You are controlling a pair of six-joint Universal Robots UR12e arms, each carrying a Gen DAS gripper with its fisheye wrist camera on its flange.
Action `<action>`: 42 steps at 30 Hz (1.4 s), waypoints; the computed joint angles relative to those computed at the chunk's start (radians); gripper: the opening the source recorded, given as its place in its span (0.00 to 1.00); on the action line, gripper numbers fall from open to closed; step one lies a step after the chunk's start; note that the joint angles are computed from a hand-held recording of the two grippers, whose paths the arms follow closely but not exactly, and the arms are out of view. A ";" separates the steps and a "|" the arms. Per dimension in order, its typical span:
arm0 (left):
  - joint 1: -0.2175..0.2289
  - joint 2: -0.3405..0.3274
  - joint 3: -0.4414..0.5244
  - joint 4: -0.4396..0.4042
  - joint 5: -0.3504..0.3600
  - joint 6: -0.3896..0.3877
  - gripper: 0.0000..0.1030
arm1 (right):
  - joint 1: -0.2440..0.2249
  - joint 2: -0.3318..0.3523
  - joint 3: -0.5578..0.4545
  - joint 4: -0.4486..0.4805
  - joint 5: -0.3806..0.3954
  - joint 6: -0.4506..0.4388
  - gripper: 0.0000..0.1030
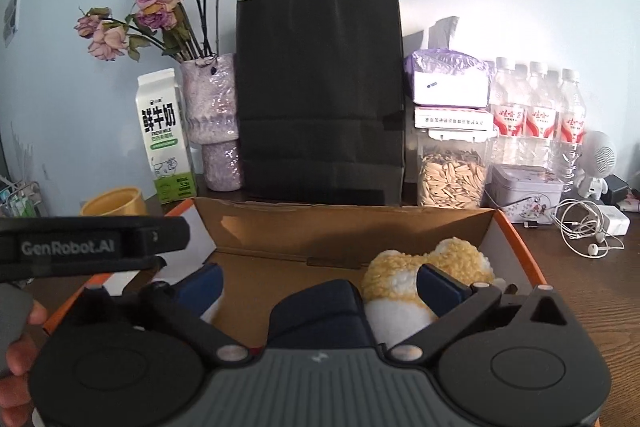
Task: Organize objects
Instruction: 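Carry the container and pouch into the box and open both tools, then withdraw both tools from the box toward the grey cloth bag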
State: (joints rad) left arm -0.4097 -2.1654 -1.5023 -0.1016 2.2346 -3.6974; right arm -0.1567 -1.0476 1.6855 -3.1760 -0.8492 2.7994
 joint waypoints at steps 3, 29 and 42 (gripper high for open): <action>0.000 0.000 -0.001 0.006 -0.006 0.006 1.00 | -0.001 -0.001 0.002 0.000 0.004 -0.004 1.00; -0.028 0.021 -0.039 0.089 0.001 0.067 1.00 | -0.034 -0.053 0.069 -0.016 0.032 -0.071 1.00; -0.055 0.050 -0.077 0.063 0.037 0.039 1.00 | -0.069 -0.093 0.118 -0.002 0.044 -0.103 1.00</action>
State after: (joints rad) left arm -0.4642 -2.1149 -1.5791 -0.0383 2.2717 -3.6581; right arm -0.2255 -1.1405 1.8034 -3.1776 -0.8053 2.6964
